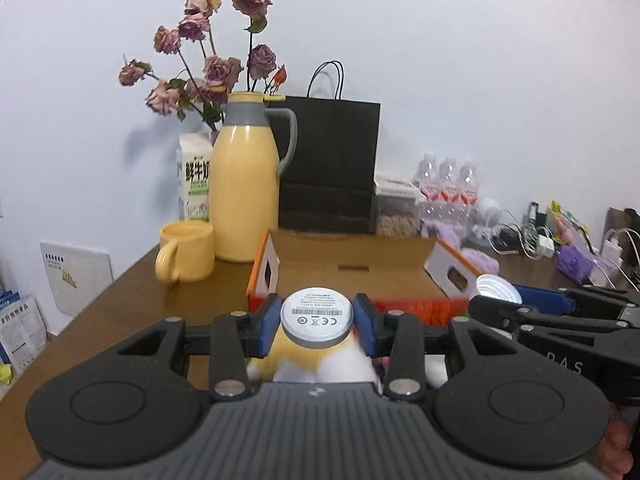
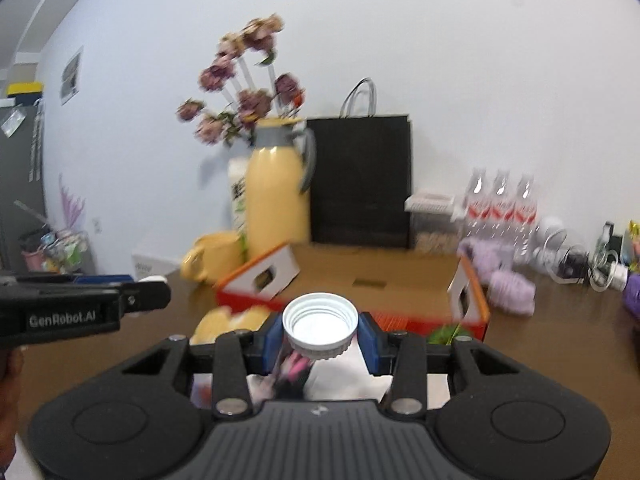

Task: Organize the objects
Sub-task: 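Carry both caps into the cardboard box and open both grippers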

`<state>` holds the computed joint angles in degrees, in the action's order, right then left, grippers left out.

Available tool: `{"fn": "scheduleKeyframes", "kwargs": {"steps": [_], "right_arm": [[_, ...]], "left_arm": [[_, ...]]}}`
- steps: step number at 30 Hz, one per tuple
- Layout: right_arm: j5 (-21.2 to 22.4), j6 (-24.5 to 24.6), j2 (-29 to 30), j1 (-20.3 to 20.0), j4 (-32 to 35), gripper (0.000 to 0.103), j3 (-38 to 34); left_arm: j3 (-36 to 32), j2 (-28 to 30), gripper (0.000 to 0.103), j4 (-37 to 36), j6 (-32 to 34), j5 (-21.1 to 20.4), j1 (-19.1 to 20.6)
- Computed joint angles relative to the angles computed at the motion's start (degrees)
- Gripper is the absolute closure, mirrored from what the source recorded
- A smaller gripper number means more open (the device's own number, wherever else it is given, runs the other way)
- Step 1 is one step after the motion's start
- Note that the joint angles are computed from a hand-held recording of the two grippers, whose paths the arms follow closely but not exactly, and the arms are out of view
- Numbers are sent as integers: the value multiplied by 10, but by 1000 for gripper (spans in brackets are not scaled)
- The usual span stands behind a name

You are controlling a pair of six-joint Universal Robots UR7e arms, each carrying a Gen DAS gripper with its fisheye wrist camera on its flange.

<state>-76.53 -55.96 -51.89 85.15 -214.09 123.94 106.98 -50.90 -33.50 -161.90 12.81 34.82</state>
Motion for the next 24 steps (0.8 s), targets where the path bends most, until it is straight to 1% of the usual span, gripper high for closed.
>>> {"fn": "scheduleKeyframes", "kwargs": {"steps": [2,4,6,7,10,11,14,16,18,21,24], "right_arm": [[-17,11,13,16,9,64,-38],[-36,17,28,31,23,64,-77],[-64,25,45,44,48,64,-121],[-79,29,55,51,62,64,-145],[-133,39,91,67,115,64,-217],[-156,44,104,72,133,64,-243],[-208,66,140,80,185,64,-304],[-237,73,163,82,207,64,-337],[-259,79,185,82,223,64,-365],[-285,91,207,82,250,64,-398],[-298,96,216,80,265,64,-407]], "left_arm": [[-27,0,63,-12,30,11,20],[-59,6,62,-1,40,25,39],[-102,17,62,30,36,35,59],[-130,27,62,59,22,39,69],[-222,68,62,171,-39,43,97],[-261,88,62,222,-67,44,107],[-374,151,62,365,-158,40,135],[-443,193,62,456,-216,42,150],[-498,229,62,520,-251,38,163],[-554,267,62,598,-306,41,175],[-572,282,62,644,-340,57,183]]}}
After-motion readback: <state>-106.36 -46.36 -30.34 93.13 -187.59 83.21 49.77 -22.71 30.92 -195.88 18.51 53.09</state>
